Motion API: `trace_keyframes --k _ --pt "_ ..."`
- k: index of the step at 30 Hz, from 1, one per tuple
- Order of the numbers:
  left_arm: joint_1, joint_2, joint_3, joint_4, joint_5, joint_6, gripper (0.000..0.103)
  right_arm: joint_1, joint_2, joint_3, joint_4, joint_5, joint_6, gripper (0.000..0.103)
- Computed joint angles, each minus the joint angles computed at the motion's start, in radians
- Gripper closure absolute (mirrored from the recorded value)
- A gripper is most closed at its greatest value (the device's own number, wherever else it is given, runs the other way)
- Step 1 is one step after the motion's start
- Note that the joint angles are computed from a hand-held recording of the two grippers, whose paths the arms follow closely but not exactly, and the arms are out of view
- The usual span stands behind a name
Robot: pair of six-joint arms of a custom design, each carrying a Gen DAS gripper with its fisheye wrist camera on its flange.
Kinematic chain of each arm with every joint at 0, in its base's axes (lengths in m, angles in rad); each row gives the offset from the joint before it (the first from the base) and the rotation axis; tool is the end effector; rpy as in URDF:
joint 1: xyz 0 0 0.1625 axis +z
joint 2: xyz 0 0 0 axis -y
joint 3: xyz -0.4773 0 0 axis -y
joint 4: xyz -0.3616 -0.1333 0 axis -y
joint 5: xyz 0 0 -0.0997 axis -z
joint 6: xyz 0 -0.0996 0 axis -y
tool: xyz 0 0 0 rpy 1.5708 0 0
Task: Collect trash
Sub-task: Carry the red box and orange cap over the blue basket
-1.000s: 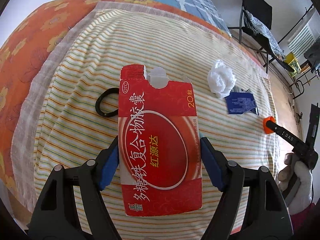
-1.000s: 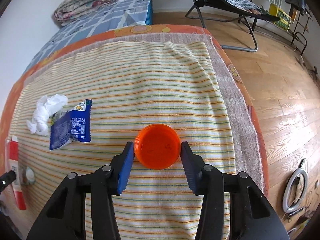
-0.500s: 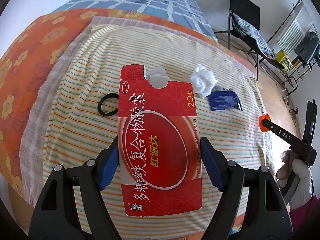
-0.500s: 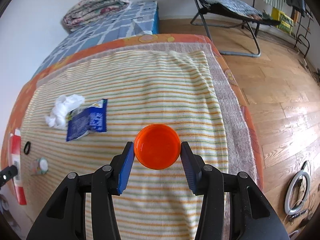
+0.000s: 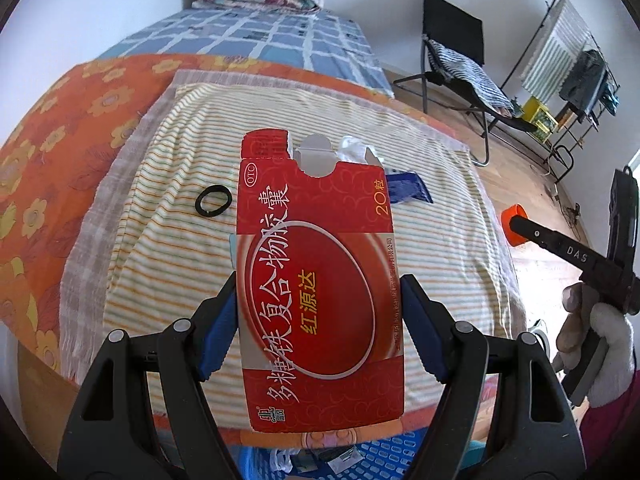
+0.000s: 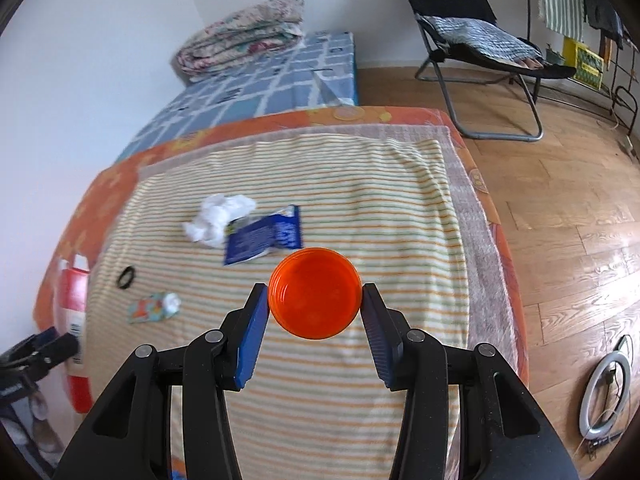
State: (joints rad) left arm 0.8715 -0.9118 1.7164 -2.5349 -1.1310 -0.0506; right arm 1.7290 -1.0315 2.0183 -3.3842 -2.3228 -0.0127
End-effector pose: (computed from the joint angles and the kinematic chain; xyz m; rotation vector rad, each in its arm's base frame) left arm -0.2876 -0.6149 0.2062 0.8323 2.6301 -0.4309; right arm 0.1535 -0.5482 0.2945 -0.1963 -2.2770 1.0496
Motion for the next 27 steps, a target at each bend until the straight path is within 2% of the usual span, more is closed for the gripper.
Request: trace_keyframes --k 5,19,27 --pt "-0.025 -0.051 0.080 -0.052 0.005 0.030 0.025 0.048 -0.003 0.039 -0.033 -0.011 -0.024 0.058" --pt "-0.067 -0.170 0.260 -0.140 -0.018 0.051 0.025 0.171 0.029 0.168 -0.108 0.021 -0.033 0.058" --pt "-0.071 -0.228 0.362 -0.184 -0.013 0.048 0.025 0.193 0.059 0.255 -0.146 0.074 0.032 0.058"
